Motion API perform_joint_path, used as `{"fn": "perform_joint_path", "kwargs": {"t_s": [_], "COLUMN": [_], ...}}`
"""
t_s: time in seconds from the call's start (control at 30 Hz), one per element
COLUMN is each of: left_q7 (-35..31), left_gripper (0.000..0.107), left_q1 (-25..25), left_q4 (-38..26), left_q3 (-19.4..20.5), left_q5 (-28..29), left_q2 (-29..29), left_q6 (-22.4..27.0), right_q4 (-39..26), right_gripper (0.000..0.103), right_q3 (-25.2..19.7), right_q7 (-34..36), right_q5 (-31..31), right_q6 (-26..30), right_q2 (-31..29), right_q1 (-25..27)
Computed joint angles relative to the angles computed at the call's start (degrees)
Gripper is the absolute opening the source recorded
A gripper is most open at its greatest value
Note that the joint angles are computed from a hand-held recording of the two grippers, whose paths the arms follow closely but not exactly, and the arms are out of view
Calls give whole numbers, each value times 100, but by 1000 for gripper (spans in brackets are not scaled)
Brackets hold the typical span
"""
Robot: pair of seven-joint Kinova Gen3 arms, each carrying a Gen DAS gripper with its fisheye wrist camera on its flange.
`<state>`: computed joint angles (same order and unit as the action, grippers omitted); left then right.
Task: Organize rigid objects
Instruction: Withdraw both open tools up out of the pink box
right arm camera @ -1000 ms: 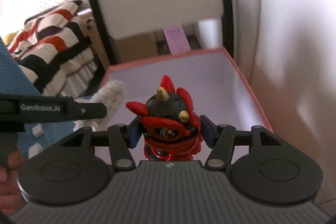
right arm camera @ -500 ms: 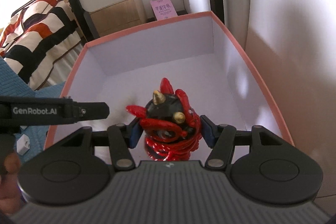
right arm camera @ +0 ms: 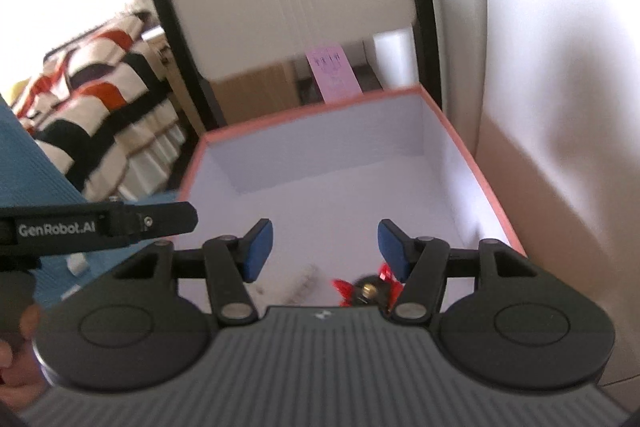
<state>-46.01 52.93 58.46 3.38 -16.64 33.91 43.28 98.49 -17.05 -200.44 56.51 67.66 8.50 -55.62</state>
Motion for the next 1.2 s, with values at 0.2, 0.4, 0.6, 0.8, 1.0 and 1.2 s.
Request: {"fn": "perform_joint_path", "kwargs": {"t_s": [0.2,0.4,0.6,0.8,1.0,1.2], "left_q7": [742,1567,2451,2983,3190,3252], "left_gripper": [67,67,67,67,67,67], "left_q1": [322,476,559,338,-14,-471], "left_q4": [788,1699,2607,3359,3915,4364], "left_q3": [-377,-411,-368,-79,303,644], "left_q5": [-626,-1432,-2266,-2718,-2883,-2756], "left_q2": [-703,-1487,-2249,-2815,-3222,-3493], "left_q6": [-443,-698,-709,-715,-627,-659], "right_q4": [-238,-685,-1066,-1511,-1820,-2075], "right_gripper": [61,61,61,61,61,61], "right_q3": [-151,-188,-136,12,220,175], "right_q7": [-152,-42,118,338,391,491], "right_q5": [586,929,1010,951,732,483], "right_q6": [436,799,961,1069,953,880], "right_q2": [5,220,430,742,1034,1291], "right_q1": [-389,-786,-1176,-1572,-1841,-1871]}}
